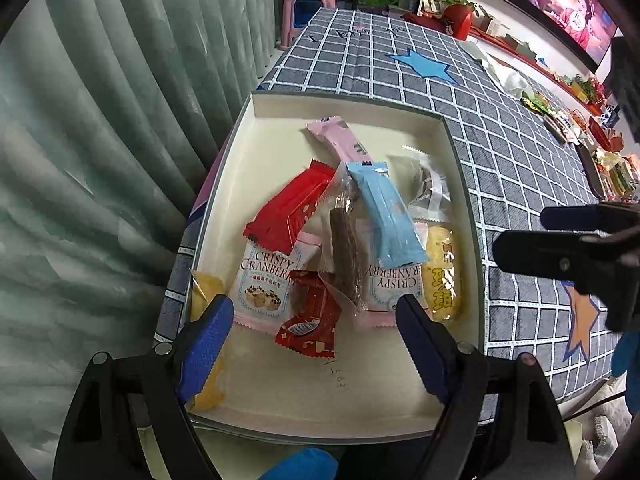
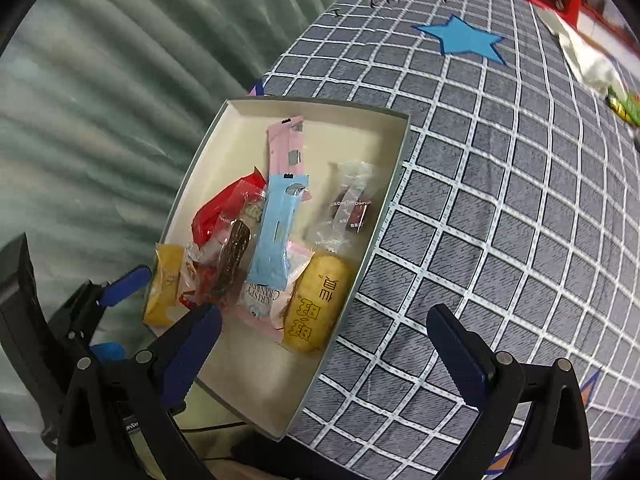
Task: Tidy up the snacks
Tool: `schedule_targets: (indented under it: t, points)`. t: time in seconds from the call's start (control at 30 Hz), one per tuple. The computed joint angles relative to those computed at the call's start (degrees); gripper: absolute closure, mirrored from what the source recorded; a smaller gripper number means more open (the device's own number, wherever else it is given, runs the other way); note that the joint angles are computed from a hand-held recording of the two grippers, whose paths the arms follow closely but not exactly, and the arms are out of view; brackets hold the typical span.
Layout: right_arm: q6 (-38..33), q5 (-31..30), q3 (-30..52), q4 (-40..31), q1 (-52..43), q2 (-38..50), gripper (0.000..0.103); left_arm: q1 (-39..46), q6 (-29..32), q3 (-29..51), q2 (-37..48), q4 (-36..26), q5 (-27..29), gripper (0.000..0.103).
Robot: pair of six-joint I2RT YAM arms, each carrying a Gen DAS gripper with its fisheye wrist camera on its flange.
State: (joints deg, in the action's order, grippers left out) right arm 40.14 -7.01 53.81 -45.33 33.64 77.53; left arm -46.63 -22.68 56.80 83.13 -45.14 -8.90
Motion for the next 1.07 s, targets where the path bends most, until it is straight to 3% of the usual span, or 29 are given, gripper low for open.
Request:
schedule_targets:
  t: [0.2,1.07]
  points:
    - [-1.9,3.1,1.4,-1.7,2.5,1.2,0.000,-0.3,-0.1,0.0,0.7,-0.1,-0.3,0.017]
    - [-2.1,2.6,-0.7,0.1,3.0,-1.7,0.000,-5.0,-2.4,1.9,1.2,-0.9,-4.2,0.017]
